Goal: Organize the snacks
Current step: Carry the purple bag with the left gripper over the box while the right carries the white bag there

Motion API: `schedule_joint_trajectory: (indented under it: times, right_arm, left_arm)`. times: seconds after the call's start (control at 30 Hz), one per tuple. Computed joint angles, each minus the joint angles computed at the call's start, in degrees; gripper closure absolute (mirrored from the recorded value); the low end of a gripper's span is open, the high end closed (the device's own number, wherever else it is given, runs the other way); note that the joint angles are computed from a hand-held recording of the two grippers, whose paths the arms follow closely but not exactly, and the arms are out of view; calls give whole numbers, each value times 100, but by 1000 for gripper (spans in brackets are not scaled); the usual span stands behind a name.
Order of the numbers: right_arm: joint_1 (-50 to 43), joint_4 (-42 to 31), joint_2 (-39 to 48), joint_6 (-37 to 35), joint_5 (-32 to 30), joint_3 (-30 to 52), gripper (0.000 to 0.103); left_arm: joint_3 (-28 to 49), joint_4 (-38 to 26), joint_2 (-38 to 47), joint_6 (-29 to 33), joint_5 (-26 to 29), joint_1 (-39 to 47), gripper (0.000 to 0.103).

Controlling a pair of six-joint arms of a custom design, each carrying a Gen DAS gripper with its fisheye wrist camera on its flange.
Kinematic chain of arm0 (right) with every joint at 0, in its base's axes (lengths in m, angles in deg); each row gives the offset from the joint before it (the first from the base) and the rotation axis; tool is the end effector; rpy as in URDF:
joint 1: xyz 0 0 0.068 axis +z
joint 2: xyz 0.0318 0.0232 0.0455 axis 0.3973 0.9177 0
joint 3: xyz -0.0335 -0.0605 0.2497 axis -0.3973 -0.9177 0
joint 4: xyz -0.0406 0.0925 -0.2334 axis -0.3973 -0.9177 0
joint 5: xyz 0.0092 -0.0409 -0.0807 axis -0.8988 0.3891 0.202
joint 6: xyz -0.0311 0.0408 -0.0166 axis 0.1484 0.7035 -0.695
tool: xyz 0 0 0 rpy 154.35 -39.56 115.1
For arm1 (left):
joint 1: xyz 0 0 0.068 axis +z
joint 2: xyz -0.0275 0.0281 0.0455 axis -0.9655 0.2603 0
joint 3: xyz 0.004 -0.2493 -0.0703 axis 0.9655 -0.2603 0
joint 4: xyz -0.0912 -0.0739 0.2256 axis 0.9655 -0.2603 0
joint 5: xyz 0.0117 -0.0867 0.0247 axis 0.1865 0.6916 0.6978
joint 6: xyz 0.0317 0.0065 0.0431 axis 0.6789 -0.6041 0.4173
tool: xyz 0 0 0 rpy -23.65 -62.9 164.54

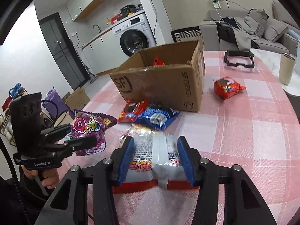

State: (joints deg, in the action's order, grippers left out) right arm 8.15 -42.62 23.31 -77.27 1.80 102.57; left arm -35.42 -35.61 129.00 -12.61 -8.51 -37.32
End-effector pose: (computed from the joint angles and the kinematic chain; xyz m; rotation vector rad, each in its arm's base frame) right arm 0.3638 -0.0741 0.1385 -0.5366 2.3284 0.6533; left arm 0.2603 0.1683 0.0622 0.2328 2.2890 -0.4576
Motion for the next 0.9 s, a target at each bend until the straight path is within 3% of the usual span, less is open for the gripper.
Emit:
schedule_joint_trajectory:
  times: [0.1, 0.27, 0.33, 0.5, 0.57, 0.63, 0.67, 0.9]
  right_arm:
    - [29, 278, -151, 169, 151, -81, 69]
    - [27, -69, 19, -82, 387, 58, 67]
    - [-17, -280, 37, -374, 348, 13, 51]
    - [-21, -331, -56, -908, 561, -326, 37]
    - [63, -162, -14, -909, 778, -419, 37]
    - [172, -131, 132, -913, 1001, -378, 47]
    - [200, -55, 151, -904, 1004, -404, 46]
    - [84, -3, -24, -875, 573, -432, 51]
  left_arm:
    - [45, -23, -33, -74, 2, 0, 58]
    - [65, -37, -14, -103, -46, -3, 58]
    - [70, -17, 1, -122, -55, -15, 58]
    - [96, -14, 49, -113, -71, -31, 58]
    - [107, -15, 55, -133, -88, -51, 58]
    - [93, 10, 42, -148, -96, -51, 58]
    - [84, 24, 34, -162, -97, -57, 58]
    - [90, 77, -37, -266, -49, -49, 58]
